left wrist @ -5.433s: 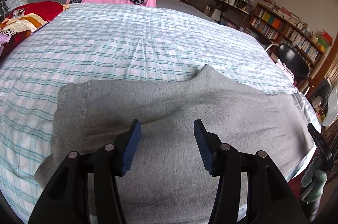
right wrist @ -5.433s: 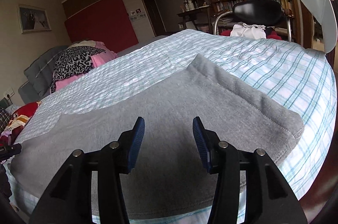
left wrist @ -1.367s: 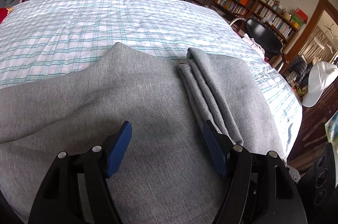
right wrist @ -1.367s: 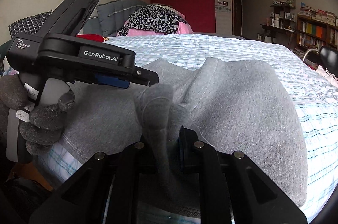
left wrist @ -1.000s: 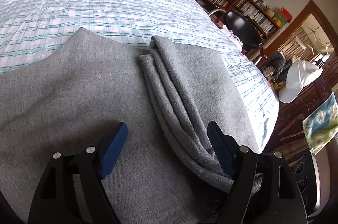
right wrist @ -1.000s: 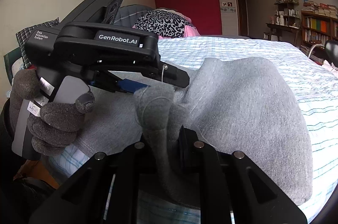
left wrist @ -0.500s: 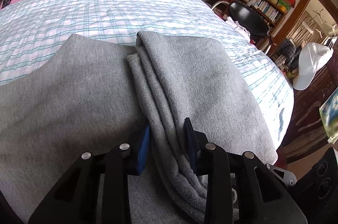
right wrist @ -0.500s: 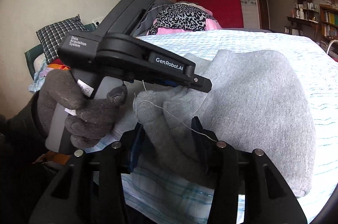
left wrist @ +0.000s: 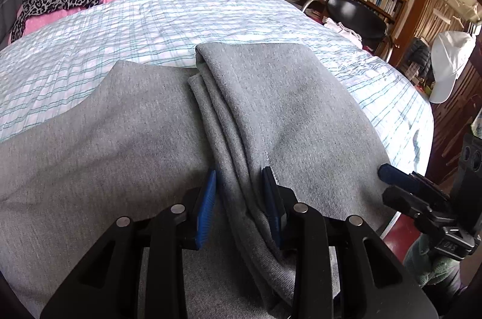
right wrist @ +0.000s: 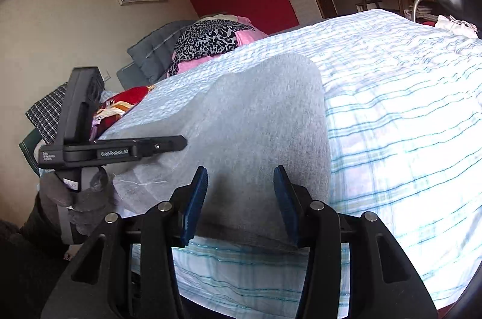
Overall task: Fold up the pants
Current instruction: 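Open the right gripper to release the leg while the left gripper presses the fold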
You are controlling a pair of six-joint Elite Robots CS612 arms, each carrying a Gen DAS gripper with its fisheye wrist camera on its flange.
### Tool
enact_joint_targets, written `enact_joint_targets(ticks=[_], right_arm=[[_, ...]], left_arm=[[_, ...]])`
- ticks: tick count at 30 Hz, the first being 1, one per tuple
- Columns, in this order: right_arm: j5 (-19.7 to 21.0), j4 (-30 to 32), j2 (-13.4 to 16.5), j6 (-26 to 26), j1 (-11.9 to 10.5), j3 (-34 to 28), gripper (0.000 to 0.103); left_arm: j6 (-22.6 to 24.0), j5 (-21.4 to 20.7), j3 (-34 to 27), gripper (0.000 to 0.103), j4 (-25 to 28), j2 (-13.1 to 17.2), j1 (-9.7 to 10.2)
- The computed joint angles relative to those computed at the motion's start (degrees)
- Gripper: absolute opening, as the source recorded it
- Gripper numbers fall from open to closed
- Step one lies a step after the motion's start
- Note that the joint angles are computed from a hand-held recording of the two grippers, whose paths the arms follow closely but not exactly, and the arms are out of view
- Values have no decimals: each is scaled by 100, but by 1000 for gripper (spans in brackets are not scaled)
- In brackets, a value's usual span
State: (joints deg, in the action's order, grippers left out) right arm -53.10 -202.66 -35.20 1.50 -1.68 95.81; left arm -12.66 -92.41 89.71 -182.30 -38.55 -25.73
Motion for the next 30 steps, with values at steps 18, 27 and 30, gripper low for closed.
enact_joint_targets(ticks=[18, 27, 30], right_arm=[[135, 814, 32, 405, -86, -959, 47], [-295, 3119, 448, -219, 173, -2482, 47], [-687, 3751, 636, -276, 255, -2904, 47]], left_arm=[[75, -47, -72, 39, -273, -43, -87], [155, -45, -104, 39, -156, 75, -77], [181, -34, -91, 39, -218, 102, -79]])
